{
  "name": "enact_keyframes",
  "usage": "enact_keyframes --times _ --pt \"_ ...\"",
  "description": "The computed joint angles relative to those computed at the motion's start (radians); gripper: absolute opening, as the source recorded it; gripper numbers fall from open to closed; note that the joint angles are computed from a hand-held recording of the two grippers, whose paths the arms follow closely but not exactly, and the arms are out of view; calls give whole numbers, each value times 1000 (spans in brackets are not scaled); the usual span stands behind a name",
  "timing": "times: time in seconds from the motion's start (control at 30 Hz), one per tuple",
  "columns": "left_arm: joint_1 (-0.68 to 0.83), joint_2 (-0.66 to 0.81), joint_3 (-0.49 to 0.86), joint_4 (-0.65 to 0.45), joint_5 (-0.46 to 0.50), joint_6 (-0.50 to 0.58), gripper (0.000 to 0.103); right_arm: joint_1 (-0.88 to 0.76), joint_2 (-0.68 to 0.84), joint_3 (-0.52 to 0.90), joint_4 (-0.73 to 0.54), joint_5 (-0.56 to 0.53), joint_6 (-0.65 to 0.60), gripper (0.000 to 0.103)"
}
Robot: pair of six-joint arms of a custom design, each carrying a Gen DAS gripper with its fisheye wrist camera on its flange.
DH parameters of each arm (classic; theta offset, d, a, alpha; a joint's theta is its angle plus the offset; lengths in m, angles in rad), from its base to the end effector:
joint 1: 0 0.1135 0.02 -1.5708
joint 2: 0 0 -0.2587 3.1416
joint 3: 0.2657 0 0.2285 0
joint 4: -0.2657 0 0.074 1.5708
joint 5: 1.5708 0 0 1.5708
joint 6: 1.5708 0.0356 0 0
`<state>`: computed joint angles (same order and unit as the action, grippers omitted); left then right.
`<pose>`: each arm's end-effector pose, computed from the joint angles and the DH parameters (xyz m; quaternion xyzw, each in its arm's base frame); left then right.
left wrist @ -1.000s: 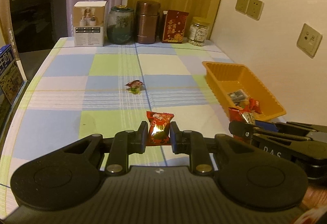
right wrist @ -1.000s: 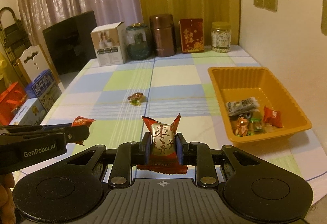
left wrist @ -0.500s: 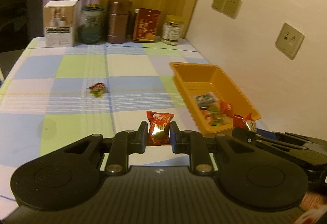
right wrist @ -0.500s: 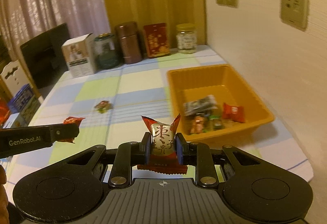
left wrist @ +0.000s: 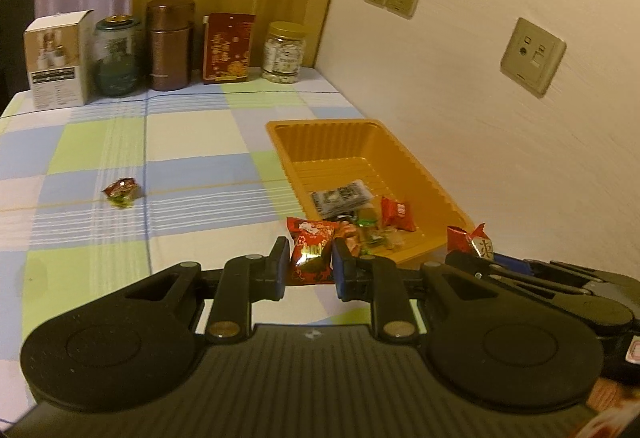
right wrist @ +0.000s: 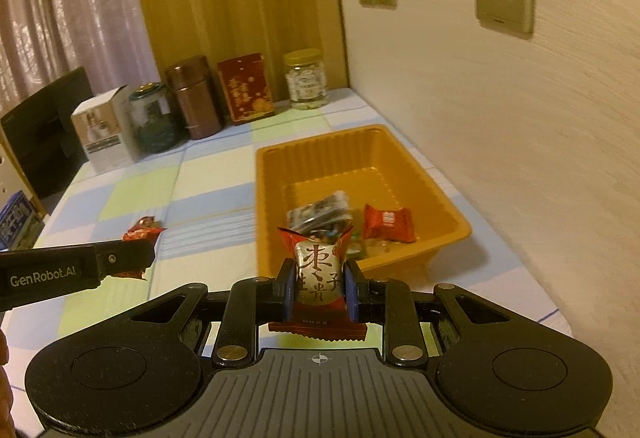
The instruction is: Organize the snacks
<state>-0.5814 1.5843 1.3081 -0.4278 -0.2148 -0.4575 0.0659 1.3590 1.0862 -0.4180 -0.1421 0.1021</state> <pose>0.2840 -0.1776 0.2994 0.0109 0.9034 -0.1228 0.4108 0.2774 0.0234 0.2952 -0.0139 0.9029 0.0996 0.4180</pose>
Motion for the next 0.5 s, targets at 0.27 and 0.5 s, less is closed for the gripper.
enact_keyframes --times 0.27,0.5 --pt "-18 92 85 -2 10 6 20 -79 42 20 10 -40 -23 25" --pt "-20 186 174 0 29 20 20 -118 108 65 28 -58 -34 25"
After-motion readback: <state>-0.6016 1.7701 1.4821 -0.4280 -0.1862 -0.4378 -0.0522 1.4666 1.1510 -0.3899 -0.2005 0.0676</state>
